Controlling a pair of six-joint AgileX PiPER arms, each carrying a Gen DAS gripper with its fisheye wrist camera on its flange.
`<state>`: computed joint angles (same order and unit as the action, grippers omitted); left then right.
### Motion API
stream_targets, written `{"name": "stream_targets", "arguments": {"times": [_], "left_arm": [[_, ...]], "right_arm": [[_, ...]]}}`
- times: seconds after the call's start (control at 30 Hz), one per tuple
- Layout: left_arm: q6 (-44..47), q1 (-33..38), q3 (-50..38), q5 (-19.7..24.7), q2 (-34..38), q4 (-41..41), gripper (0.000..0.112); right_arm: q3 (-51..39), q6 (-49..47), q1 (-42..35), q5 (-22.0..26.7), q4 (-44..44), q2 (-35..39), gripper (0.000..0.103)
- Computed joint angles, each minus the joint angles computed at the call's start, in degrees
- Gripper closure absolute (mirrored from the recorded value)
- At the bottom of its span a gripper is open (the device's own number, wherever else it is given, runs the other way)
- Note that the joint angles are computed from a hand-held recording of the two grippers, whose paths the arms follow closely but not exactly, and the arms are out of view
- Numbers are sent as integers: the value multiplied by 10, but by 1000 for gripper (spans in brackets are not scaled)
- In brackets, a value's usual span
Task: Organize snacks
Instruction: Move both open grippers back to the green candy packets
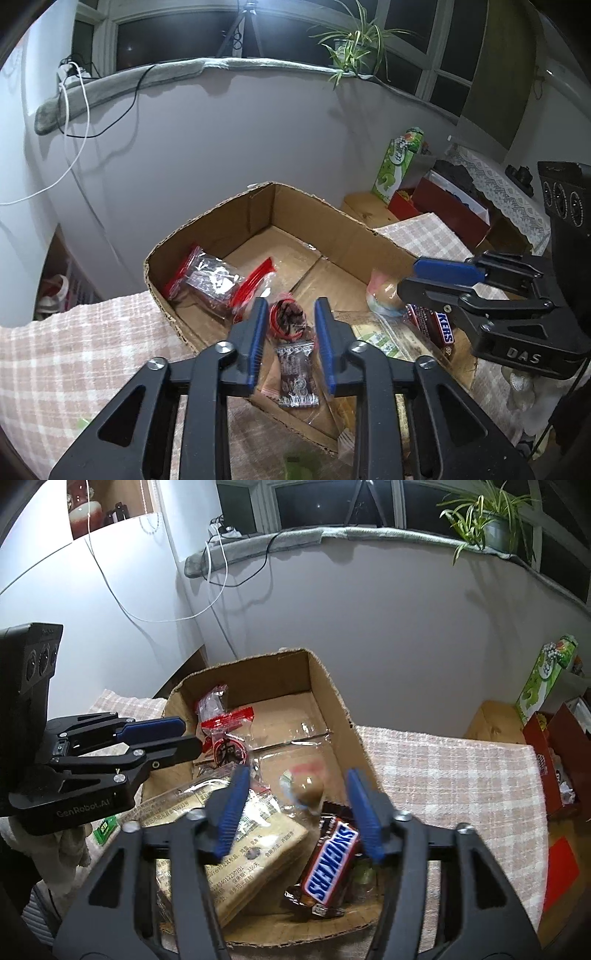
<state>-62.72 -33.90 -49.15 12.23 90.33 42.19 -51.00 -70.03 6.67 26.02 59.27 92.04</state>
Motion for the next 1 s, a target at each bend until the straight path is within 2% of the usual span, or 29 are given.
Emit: {"name": "stream_targets", "arguments": {"times": [0.07,0.43,0.57,0.67,1.0], "left_arm": [[-4,-1,1,2,-2,3,82],[-41,-14,15,21,-30,36,82],[-74,-27,31,35,-56,62,81],[-104,-41,46,49,-80,86,73],[-152,-77,98,94,-165,108,73]], "right_arm": [[4,2,1,-4,-2,-7,35],[38,32,12,-11,-21,-58,35],[55,47,19,-11,-34,-86,35],[69,59,25,-9,-43,-110,35],[115,115,54,2,-77,-200,35]]}}
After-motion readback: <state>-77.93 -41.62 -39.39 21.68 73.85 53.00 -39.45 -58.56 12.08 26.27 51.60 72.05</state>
